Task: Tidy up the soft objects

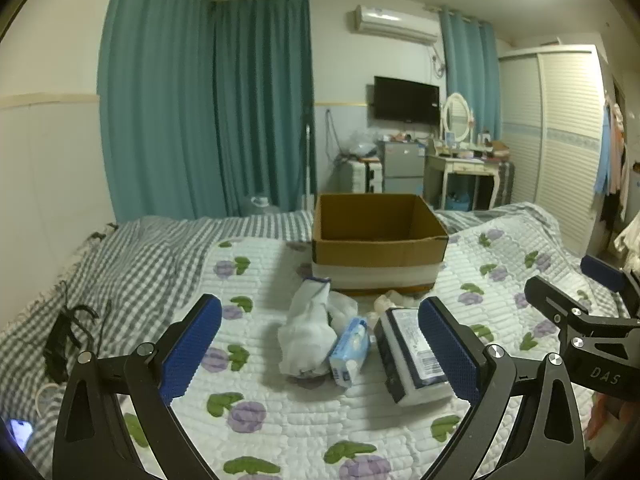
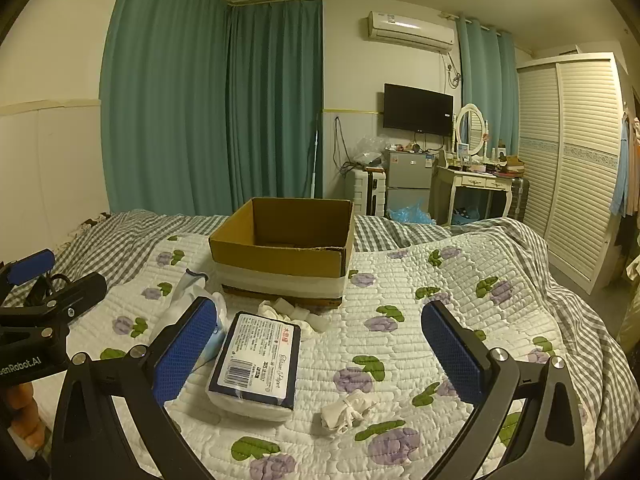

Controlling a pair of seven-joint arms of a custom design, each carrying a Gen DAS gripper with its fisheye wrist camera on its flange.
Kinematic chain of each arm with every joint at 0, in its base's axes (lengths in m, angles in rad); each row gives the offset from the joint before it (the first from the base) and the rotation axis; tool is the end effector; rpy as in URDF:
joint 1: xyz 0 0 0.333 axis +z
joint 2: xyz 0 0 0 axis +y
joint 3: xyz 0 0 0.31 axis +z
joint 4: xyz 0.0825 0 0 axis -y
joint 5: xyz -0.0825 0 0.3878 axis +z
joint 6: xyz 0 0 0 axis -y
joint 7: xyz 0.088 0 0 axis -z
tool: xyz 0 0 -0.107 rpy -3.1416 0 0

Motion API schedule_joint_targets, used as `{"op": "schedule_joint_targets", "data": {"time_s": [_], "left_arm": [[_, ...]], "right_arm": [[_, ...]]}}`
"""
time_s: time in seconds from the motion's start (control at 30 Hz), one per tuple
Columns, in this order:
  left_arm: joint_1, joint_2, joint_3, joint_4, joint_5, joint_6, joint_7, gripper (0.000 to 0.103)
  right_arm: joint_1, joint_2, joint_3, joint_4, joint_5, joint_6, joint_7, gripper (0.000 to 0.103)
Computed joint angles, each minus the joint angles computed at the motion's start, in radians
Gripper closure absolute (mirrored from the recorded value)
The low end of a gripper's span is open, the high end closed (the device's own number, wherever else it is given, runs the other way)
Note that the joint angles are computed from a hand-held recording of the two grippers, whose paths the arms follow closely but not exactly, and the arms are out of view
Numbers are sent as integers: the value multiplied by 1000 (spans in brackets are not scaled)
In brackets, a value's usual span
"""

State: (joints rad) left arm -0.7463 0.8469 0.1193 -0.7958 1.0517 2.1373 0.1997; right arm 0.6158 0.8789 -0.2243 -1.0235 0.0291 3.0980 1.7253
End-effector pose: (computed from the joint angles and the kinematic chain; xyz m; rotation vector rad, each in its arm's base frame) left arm 0.6491 -0.4831 0.5057 -1.6573 1.2188 -0.7889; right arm 0.7165 0.3891 0.4702 -1.6773 1.1029 -0.7652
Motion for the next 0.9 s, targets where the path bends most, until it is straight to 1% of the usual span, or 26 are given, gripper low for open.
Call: {"op": "schedule_joint_targets", "data": {"time_s": [0.3, 0.33, 0.47, 0.9], "left_arm": [[-3, 5, 0, 3, 3, -19, -4, 2], [-3, 9, 0, 9, 1, -23, -1, 2], [-3, 10, 2, 7, -1, -21, -4, 2], [-6, 12, 3, 9, -4, -26, -2, 2]], "right_arm": [[3, -3, -3, -10, -1, 4, 1, 0], [-3, 1, 6, -5, -1, 2, -7, 0], [1, 3, -2, -2, 3, -5, 0, 0], [-1, 1, 0, -5, 0, -4, 2, 0]]}}
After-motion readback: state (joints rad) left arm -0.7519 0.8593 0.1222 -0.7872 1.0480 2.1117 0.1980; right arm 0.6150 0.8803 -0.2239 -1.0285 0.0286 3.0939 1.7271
